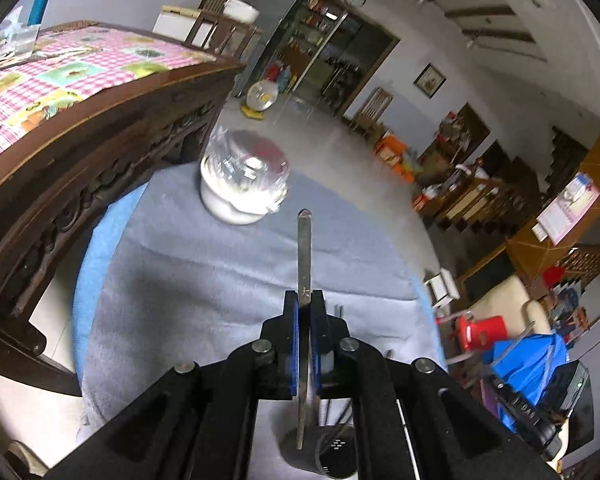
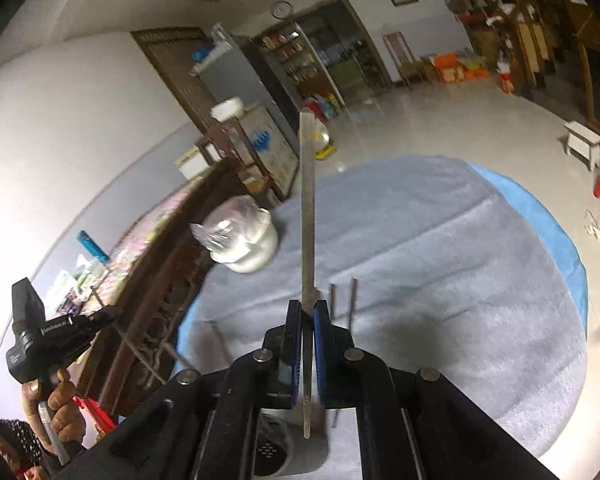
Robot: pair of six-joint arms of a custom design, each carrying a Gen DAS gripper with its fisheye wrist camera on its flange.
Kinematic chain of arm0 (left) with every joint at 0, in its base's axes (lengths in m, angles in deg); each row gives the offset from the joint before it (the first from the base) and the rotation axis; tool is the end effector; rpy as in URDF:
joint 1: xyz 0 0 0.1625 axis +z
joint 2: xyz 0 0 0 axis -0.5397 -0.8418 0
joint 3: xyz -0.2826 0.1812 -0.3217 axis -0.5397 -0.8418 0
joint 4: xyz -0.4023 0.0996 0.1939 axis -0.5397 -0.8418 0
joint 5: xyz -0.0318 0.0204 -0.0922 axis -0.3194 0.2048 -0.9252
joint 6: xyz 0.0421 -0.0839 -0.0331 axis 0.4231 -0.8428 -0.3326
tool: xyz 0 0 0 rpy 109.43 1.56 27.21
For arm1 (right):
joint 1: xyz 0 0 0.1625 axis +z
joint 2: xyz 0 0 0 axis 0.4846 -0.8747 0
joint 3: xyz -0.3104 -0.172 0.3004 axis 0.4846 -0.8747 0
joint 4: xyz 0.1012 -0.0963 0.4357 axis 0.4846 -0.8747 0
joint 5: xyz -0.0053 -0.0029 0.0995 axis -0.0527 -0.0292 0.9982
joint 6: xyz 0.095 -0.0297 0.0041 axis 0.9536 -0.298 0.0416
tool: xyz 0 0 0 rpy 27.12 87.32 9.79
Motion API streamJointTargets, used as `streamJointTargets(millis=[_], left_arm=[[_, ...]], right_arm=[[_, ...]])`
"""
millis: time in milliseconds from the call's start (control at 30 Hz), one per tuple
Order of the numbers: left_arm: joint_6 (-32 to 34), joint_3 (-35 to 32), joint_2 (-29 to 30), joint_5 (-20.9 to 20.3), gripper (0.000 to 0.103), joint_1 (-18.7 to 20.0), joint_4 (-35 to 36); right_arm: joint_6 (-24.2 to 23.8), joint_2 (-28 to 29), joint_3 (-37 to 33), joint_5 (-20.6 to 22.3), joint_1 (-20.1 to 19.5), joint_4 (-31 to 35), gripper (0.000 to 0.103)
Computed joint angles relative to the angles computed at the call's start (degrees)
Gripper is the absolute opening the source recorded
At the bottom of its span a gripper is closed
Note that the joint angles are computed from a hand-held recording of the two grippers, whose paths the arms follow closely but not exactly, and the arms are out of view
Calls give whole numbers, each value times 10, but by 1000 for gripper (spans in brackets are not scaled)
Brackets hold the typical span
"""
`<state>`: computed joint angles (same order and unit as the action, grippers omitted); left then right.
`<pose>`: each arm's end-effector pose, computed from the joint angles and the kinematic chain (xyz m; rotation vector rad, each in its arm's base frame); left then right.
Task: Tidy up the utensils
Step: 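Carry both held utensils to the grey cup and lower them in, then open both tools to release the utensils into the grey cup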
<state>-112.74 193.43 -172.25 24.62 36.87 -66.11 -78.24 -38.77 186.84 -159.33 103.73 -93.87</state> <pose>-0.1994 -0.2284 0.4722 -0.1303 2.5385 -1.3074 0.3965 -0.2965 0.2487 0.6042 -2.7607 1.0183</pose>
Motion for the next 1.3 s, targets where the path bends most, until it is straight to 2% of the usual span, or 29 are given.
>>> streamJointTargets(millis=[167,300,467,633,1300], left_arm=[[-47,7,3,10,5,-40,19],[-60,26,7,10,5,-50,6],[-68,49,24,7,5,-51,0],[-48,74,32,-1,5,-47,-35],[-29,108,45,-32,5,-64,-52]], right_arm=[[-4,14,3,-1,21,-28,7],[-5,34,10,-5,23,-43,7],[-11,62,22,-11,22,-67,7],[-17,81,28,-18,24,-80,7],[-16,93,49,-11,19,-78,7]])
